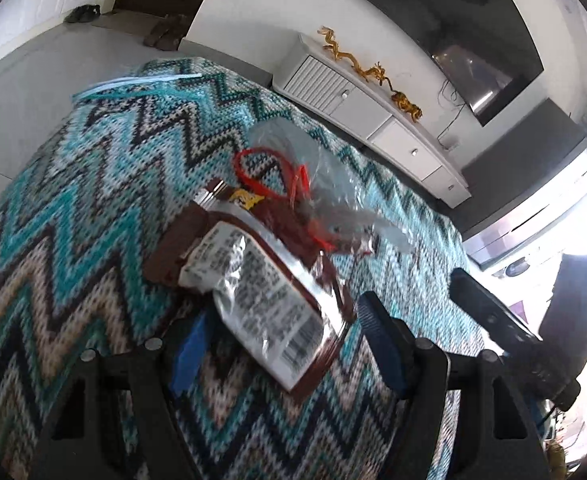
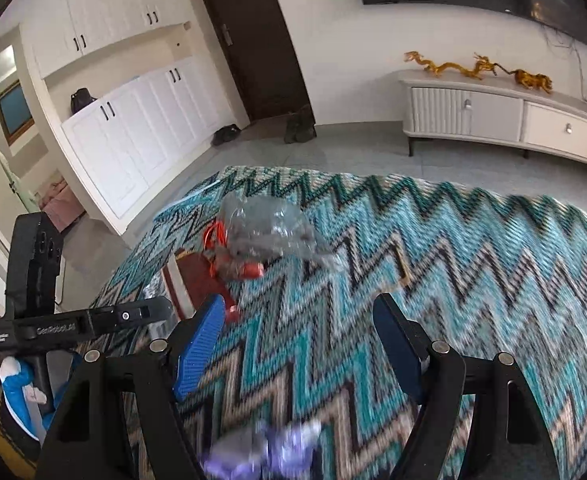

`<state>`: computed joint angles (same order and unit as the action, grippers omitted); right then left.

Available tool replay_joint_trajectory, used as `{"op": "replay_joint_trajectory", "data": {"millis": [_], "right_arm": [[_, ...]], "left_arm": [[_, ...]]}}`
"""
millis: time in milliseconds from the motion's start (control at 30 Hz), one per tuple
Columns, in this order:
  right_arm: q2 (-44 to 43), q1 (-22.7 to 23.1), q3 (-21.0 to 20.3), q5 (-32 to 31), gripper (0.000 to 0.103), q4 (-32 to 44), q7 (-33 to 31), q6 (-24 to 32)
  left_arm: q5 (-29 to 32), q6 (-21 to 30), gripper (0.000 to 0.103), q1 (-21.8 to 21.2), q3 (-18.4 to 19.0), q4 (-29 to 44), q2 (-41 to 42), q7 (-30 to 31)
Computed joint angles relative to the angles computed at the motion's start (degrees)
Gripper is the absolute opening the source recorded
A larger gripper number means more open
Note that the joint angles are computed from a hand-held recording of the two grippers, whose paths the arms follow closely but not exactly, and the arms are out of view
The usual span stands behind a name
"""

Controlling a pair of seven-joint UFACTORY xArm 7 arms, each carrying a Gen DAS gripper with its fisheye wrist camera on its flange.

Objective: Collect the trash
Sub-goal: 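Grasp the red snack wrapper with the left tool while the right tool grasps the clear plastic bag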

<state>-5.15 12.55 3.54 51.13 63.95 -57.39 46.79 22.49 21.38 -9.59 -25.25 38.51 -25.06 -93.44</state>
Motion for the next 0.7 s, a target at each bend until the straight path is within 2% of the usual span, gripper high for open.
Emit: {"op": "replay_joint_trajectory", "data": {"millis": [167, 300, 433, 600, 667, 700], "right_arm": [[5.66, 1.02, 2.24, -1.58, 0.076, 5.77, 1.41, -0.95], [9.43, 1.55, 4.21, -3.42, 0.076, 9.34, 3.36, -1.51], [12.93, 1.51, 5.64, -5.61, 0.076, 12.94, 6.02, 0.76], [15.06, 2.55, 7.17, -11.57, 0.076, 15.62, 7.66, 1.44], [16.17, 2.88, 7.41, -14.42, 0.069, 16.95, 9.04, 2.73], [16.59, 2.89, 7.53, -15.19, 0.061, 17.40, 9.44, 3.20]], "left_arm": [[2.33, -2.48, 0.068, 3.03, -0.70, -0.38, 0.34, -2.15], [3.56, -1.92, 0.046, 4.05, -0.75, -0.48, 0.31, -2.50], [3.36, -4.34, 0.036, 4.71, -0.30, -3.43, -1.84, -3.63], [1.14, -6.49, 0.023, 5.57, -0.81, -7.70, -5.85, -3.46], [0.52, -7.04, 0.023, 6.64, -2.18, -8.01, -6.31, -3.67], [0.22, -7.21, 0.023, 6.82, -2.38, -8.30, -6.64, -3.41]]}}
